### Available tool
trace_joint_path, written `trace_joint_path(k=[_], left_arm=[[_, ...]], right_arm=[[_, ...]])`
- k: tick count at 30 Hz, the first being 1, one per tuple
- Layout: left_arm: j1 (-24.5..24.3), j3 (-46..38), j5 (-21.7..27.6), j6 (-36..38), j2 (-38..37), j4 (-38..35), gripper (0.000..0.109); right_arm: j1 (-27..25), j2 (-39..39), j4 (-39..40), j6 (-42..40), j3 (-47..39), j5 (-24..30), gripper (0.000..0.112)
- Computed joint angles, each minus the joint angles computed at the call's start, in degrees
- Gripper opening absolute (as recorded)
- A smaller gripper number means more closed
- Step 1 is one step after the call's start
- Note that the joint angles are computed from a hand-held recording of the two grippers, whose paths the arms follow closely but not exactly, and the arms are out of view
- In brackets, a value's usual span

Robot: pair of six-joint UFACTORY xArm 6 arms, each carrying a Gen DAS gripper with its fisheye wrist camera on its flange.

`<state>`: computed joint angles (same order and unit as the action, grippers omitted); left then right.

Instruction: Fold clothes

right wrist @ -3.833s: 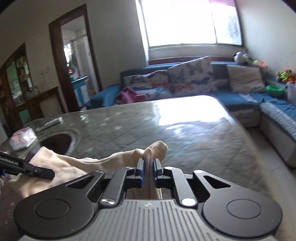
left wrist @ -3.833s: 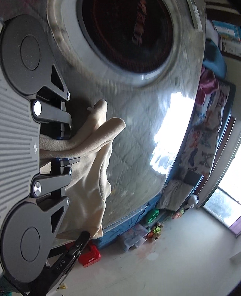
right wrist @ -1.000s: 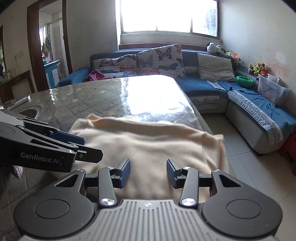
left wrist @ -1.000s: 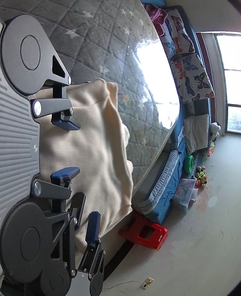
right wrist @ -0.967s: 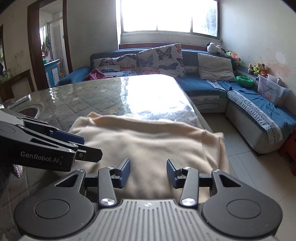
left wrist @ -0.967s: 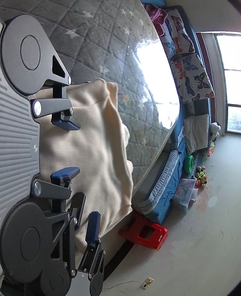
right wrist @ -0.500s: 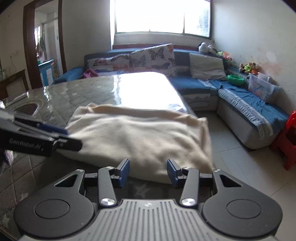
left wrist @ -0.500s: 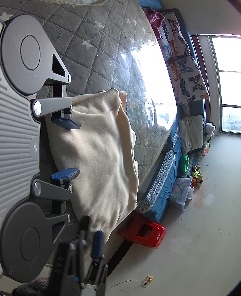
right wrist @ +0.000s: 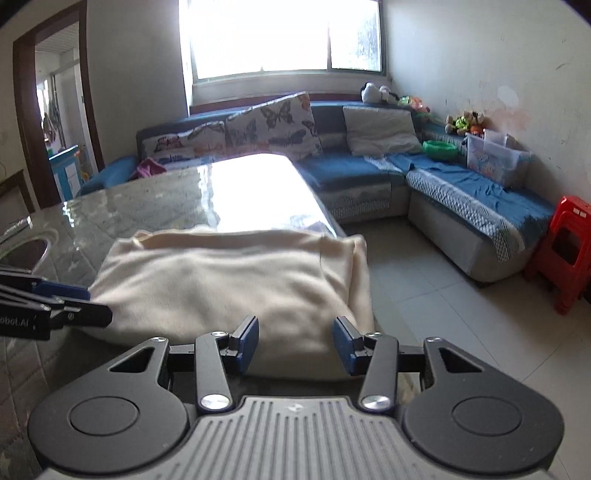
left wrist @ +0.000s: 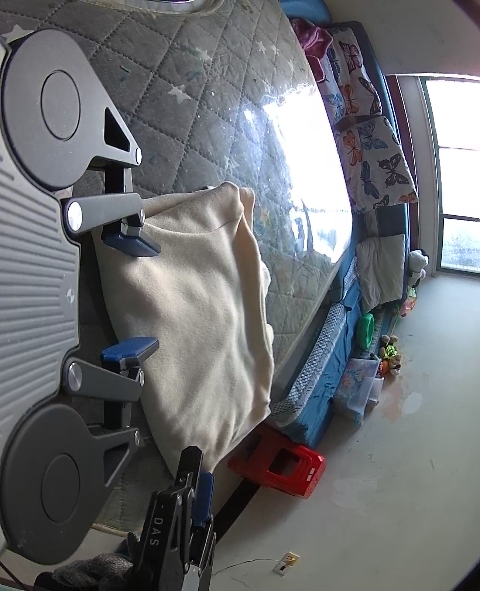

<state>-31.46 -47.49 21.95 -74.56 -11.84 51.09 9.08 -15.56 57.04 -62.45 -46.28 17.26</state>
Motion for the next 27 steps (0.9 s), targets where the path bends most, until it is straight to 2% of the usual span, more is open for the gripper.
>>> trace_joint_path(k=[7, 15, 18, 27], left_arm=[[-0.2, 0.3, 0.6, 0.1, -0.3, -0.1, 0.055], [-0.5, 1.0, 1.5, -0.3, -1.0, 0.2, 0.066], [-0.6, 1.2, 1.8, -0.6, -1.4, 0.3, 0.068], [-1.1, 1.8, 2.3, -0.7, -2.0, 0.4, 0.074]], right_arm=[[0.7, 1.8, -2.2, 1.9, -0.3, -1.4, 0.053], [1.8, 0.7, -3.1, 2.5, 0.9, -2.5, 0.060], [2.2, 0.2, -2.8, 2.2, 1.4, -2.7, 0.072], [3.0, -0.8, -3.4, 2.4, 2.2, -3.2, 0.075]])
